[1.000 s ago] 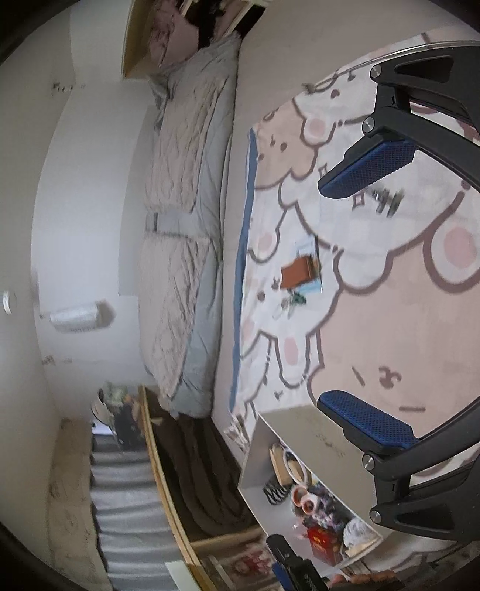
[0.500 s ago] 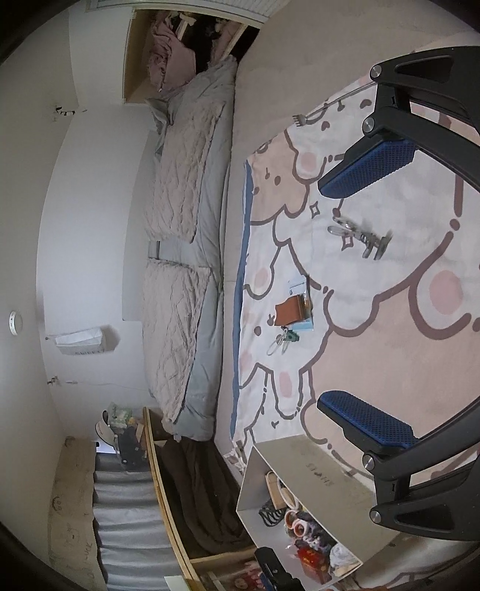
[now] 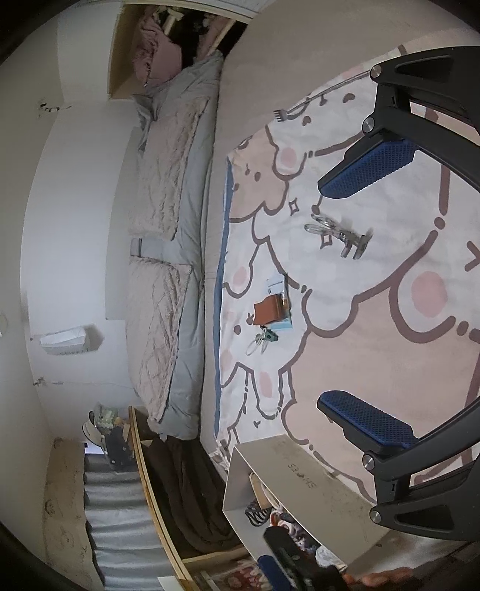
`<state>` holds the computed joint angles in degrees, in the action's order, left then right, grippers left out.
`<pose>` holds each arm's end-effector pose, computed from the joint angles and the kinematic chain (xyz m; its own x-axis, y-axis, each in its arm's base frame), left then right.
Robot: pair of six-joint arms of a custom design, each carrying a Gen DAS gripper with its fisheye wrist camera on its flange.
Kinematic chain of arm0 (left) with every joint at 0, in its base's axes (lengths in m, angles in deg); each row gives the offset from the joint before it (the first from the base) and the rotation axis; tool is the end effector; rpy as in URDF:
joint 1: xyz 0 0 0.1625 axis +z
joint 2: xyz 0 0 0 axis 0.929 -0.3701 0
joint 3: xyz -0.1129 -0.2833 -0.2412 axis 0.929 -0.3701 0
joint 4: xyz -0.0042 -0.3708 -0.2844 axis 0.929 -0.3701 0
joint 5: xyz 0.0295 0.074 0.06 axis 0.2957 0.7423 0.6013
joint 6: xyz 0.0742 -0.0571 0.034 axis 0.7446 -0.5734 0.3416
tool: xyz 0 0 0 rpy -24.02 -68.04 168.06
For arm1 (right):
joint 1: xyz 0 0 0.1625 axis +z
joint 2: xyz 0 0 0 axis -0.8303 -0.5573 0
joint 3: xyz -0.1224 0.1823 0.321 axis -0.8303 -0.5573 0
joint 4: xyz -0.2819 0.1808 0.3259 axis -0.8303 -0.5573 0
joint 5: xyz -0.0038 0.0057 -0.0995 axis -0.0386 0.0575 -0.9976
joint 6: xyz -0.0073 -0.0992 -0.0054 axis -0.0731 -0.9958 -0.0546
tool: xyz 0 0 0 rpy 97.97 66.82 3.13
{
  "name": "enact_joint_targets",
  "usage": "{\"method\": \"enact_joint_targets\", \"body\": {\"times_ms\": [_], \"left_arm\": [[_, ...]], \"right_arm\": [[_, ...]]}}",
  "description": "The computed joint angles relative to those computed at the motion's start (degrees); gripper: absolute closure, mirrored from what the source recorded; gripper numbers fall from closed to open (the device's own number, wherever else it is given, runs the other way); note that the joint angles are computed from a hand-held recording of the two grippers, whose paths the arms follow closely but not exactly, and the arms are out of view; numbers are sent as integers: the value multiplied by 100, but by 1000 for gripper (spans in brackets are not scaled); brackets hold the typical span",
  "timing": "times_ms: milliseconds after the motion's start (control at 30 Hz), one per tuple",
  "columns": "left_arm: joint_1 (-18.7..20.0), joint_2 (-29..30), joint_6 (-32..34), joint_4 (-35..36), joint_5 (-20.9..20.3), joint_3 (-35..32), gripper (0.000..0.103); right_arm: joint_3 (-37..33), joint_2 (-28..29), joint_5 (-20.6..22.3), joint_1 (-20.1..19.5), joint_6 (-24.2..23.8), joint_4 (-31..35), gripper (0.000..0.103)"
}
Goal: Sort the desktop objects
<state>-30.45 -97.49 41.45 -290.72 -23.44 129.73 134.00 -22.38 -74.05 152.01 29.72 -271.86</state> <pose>-0.2450 -0.4422 0.0812 -0.6787 0.4074 -0.6110 0.7343 0.3888 -0.5565 0.1128 -0.3657 0.2112 -0.6917 0.2396 0.6813 -0.5157 0.4966 -0.6982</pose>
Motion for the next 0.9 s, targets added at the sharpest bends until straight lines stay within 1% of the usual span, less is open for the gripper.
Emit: {"method": "enact_joint_targets", "body": {"times_ms": [100, 200, 367, 533, 667, 800, 900], "left_arm": [[-31, 59, -29, 37, -156, 11, 0], [-63, 151, 12, -26, -226, 21, 0], [-56, 291, 47, -23, -295, -21, 0], [-19, 388, 85, -2, -360, -71, 0], [11, 484, 139, -34, -356, -125, 0], [-11, 653, 297, -189, -237, -171, 0], [3, 687, 354, -231, -242, -181, 0]], "right_arm": [[-2, -1, 9, -74, 13, 55, 0], [-25, -116, 75, -135, 96, 362, 0], [-249, -333, 185, -236, 344, 1129, 0], [-746, -339, 300, -355, 668, 2190, 0], [-1309, -30, 195, -362, 839, 2696, 0], [-1980, 414, 130, -400, 1083, 3227, 0], [-2523, 787, 58, -465, 1256, 3635, 0]]}}
